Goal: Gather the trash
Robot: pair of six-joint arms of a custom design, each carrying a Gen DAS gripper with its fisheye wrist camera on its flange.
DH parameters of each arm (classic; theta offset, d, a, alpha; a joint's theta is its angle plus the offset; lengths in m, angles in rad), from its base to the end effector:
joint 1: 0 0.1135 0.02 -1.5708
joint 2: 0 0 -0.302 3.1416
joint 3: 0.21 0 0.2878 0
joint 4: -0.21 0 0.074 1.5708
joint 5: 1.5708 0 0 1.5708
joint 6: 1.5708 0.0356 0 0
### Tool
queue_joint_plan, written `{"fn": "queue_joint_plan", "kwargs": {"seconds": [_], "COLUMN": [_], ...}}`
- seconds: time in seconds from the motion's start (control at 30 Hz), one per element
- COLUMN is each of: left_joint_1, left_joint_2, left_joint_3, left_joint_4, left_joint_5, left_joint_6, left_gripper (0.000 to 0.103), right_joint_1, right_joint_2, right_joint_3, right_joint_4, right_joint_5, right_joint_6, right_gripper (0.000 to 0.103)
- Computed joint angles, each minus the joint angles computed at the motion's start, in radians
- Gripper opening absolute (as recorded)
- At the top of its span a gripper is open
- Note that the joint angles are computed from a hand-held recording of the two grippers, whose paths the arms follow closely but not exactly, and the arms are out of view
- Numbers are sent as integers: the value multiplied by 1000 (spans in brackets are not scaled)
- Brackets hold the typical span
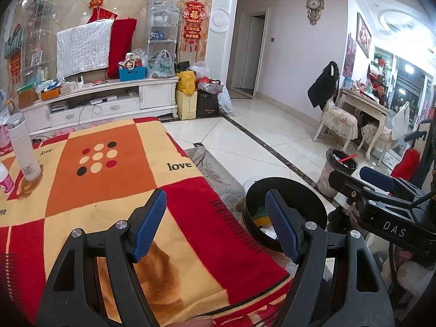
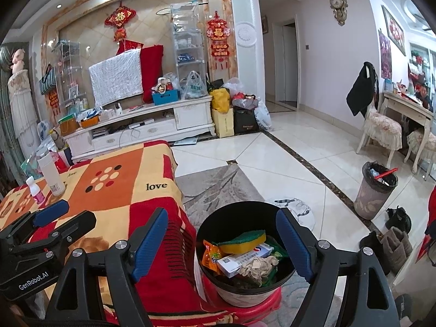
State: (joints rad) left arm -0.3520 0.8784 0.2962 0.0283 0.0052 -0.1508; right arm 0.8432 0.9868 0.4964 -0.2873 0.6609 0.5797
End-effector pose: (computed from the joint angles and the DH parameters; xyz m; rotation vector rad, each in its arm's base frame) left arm 0.1769 -0.0652 0.1836 0.2180 2.1285 -0.3020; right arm 0.1512 0.1369 0.2142 0.0236 2.1579 0.0290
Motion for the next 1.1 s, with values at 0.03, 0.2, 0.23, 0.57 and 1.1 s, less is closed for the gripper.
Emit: {"fn": "queue_joint_plan", "kwargs": {"seconds": [0.03, 0.2, 0.23, 0.57, 1.1], "left_joint_1": [1, -1, -2, -2, 1], "left_joint_2": [-1, 0, 1, -9, 0], "left_joint_3": [0, -1, 0, 2, -2], "left_joint_4": [-1, 2, 1, -12, -5], "left_joint_5": [2, -2, -4, -1, 14], "left_joint_6": [0, 0, -1, -6, -13], "left_gripper": [75, 75, 75, 75, 75], "right_joint_1": [0, -2, -4, 4, 6], "right_joint_2": [2, 1, 0, 8, 7], "right_joint_3": [1, 4, 4, -2, -2], "right_joint_4": [-2, -9, -10, -6, -10], "right_joint_5": [-2, -7, -9, -8, -8], "right_joint_6": [1, -1, -3, 5, 8], "right_gripper": [80, 80, 80, 80, 80]}}
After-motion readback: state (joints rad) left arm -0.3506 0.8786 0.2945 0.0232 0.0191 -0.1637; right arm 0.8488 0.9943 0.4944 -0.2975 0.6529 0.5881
